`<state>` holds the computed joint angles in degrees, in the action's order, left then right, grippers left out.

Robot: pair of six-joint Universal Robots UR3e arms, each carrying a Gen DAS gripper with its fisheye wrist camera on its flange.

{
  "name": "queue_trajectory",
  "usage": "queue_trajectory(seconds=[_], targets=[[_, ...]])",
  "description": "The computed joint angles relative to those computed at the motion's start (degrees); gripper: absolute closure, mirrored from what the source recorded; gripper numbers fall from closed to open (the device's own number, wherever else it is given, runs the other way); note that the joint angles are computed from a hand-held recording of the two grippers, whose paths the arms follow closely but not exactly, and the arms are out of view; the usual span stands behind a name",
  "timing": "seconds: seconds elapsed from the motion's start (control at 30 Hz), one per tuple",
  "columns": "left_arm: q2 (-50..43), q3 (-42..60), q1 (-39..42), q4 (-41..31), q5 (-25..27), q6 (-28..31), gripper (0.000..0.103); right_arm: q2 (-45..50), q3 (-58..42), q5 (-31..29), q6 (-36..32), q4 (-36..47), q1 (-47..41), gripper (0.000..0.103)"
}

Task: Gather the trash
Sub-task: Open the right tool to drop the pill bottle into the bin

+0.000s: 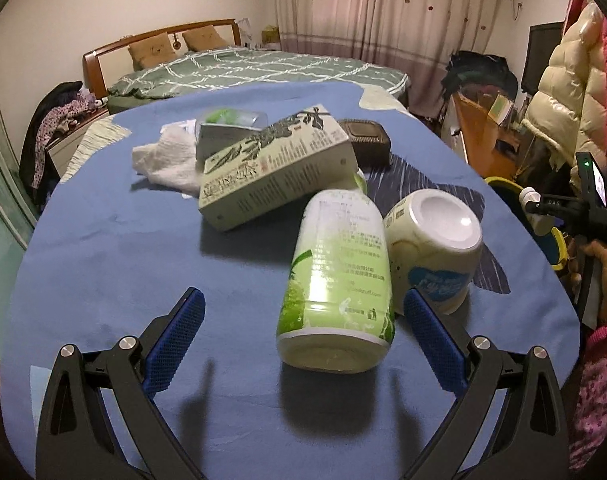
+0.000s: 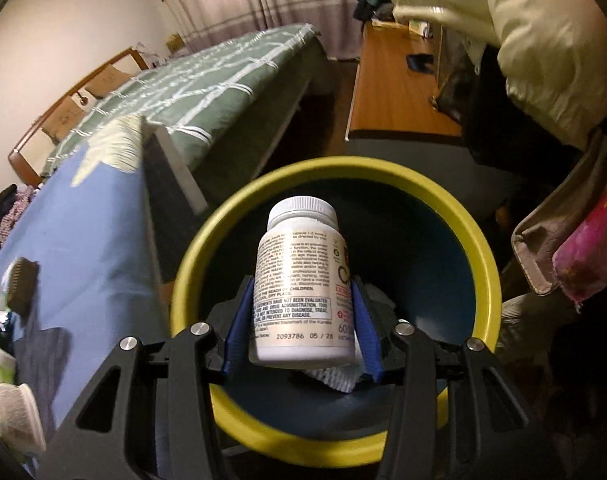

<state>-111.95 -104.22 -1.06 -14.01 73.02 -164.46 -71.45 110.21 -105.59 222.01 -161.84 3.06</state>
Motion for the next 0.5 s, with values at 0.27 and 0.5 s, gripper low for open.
queue_trajectory(seconds=[0.27, 0.5], targets=[[-1.81, 1.55, -0.59, 0.07, 0.73, -0.49, 0.008, -1.26, 0.40, -1.80, 1.25, -0.17, 0.91, 0.052], [-2.49, 1.36, -0.10, 0.13, -0.46, 0.89, 0.027, -2.77, 0.90, -2.14, 1.64, -0.91, 1.83, 0.050]])
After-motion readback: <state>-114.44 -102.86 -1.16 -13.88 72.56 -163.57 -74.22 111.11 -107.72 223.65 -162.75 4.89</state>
